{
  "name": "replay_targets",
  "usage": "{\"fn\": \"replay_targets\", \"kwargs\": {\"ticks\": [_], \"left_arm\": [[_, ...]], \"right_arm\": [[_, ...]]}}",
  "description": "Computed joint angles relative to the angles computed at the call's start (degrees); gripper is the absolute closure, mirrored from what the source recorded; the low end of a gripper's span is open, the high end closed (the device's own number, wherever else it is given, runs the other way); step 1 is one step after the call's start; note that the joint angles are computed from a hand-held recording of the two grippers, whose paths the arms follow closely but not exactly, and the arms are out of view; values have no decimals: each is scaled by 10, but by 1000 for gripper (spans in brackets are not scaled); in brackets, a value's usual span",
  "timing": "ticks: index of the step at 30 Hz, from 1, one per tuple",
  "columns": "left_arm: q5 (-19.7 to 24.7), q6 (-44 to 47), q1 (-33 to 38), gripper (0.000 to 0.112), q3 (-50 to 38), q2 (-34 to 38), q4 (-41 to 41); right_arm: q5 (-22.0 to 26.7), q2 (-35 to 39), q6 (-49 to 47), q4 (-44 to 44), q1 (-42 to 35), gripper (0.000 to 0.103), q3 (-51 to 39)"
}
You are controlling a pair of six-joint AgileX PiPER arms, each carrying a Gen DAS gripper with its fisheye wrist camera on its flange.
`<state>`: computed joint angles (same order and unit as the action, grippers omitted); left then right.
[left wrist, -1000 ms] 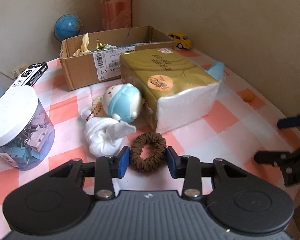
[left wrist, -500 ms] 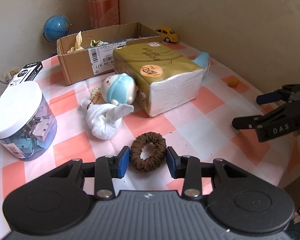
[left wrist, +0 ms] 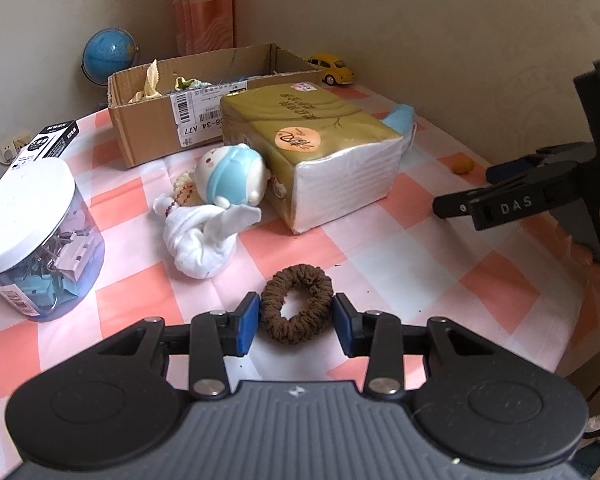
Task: Organize soft objects
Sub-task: 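Grasp the brown hair tie with the left gripper while the right gripper grasps the orange foam earplug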
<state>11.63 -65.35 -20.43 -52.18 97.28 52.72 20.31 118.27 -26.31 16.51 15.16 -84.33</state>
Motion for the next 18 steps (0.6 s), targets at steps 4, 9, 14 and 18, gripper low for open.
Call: {"fn": "replay_targets", "kwargs": {"ticks": [4,9,14,18], "left_arm": [[-5,21,6,73,-1,0,-19],[-8,32,8,73,-4,2,-31],[-9,31,9,72,-3,2,-29],[-6,33,8,66,-6,4,-27]], "right_arm": [[7,13,-27,18,-3,10,-24],[13,27,-10,2,-6,26,-52],[5,22,6,-14,-6,48,-48],[5,19,31,-31,-8,57,-46]]}}
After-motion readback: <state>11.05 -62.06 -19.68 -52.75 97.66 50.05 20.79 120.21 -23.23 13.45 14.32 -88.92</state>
